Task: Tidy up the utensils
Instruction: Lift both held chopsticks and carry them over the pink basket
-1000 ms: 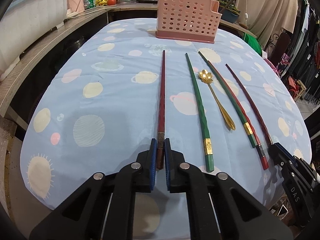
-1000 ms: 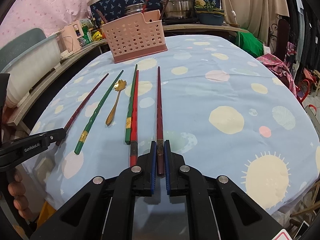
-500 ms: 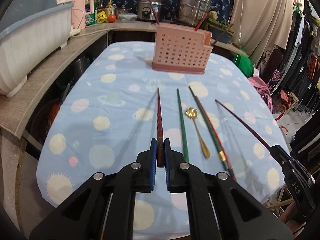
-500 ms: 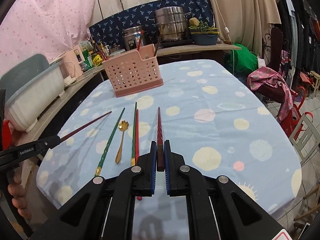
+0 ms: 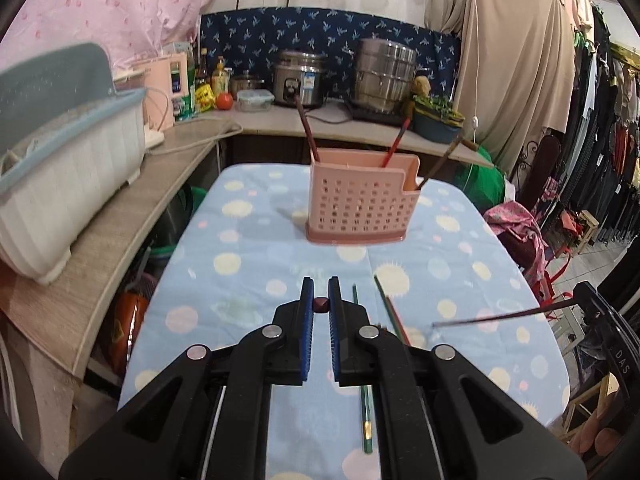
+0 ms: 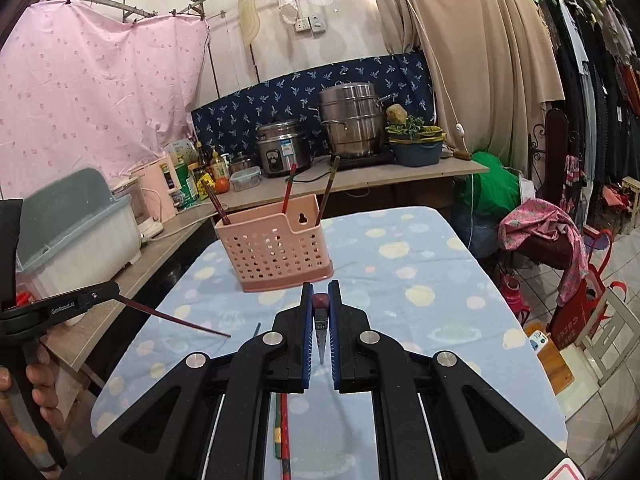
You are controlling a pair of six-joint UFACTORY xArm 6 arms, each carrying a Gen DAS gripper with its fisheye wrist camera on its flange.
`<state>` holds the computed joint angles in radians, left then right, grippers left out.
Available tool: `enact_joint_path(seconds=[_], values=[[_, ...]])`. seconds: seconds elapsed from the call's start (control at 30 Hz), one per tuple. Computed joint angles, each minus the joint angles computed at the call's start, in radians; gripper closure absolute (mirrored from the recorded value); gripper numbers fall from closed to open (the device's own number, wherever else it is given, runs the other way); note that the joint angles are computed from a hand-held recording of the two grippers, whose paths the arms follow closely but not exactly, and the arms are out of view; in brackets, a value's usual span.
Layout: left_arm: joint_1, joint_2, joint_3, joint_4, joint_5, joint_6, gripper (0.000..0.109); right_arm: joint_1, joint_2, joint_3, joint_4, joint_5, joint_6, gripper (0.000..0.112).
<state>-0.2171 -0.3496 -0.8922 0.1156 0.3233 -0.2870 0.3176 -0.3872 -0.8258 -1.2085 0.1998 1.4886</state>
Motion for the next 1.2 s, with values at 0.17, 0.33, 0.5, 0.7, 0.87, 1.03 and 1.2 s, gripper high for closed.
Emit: enact_joint_path(seconds=[0.17,0.33,0.5,0.7,0.87,1.03,1.2], values=[[0.008,0.069,-0.104,0.01,0.004,0.001,0.102,-0.023,0.061,-0.085,-0.03,-0.031,0.009,0.106],[0.016,0.132,-0.197,-0.031,0.017,0.039,0.102,-0.045,0.125,-0.165,-0.004,-0.08,-0.023,0.106],[0.018,0.197,-0.301,-0.04,0.025,0.061,0.102,-0.069,0.211,-0.26,0.133,-0.168,-0.136,0.106],[0.017,0.28,-0.453,-0.053,0.019,0.081,0.102,-0.078,0.329,-0.44,0.149,-0.216,-0.158,0.106],[0.017,0.356,-0.586,-0.182,-0.002,0.184,0.102,-0.081,0.449,-0.633,0.098,-0.212,-0.119,0.106],[0.029,0.44,-0.717,-0.135,-0.047,0.14,0.102,-0.08,0.572,-0.811,0.234,-0.216,-0.235,0.106],[0.039,0.553,-0.881,-0.094,-0.073,0.088,0.101,-0.07,0.707,-1.01,0.298,-0.191,-0.308,0.106]])
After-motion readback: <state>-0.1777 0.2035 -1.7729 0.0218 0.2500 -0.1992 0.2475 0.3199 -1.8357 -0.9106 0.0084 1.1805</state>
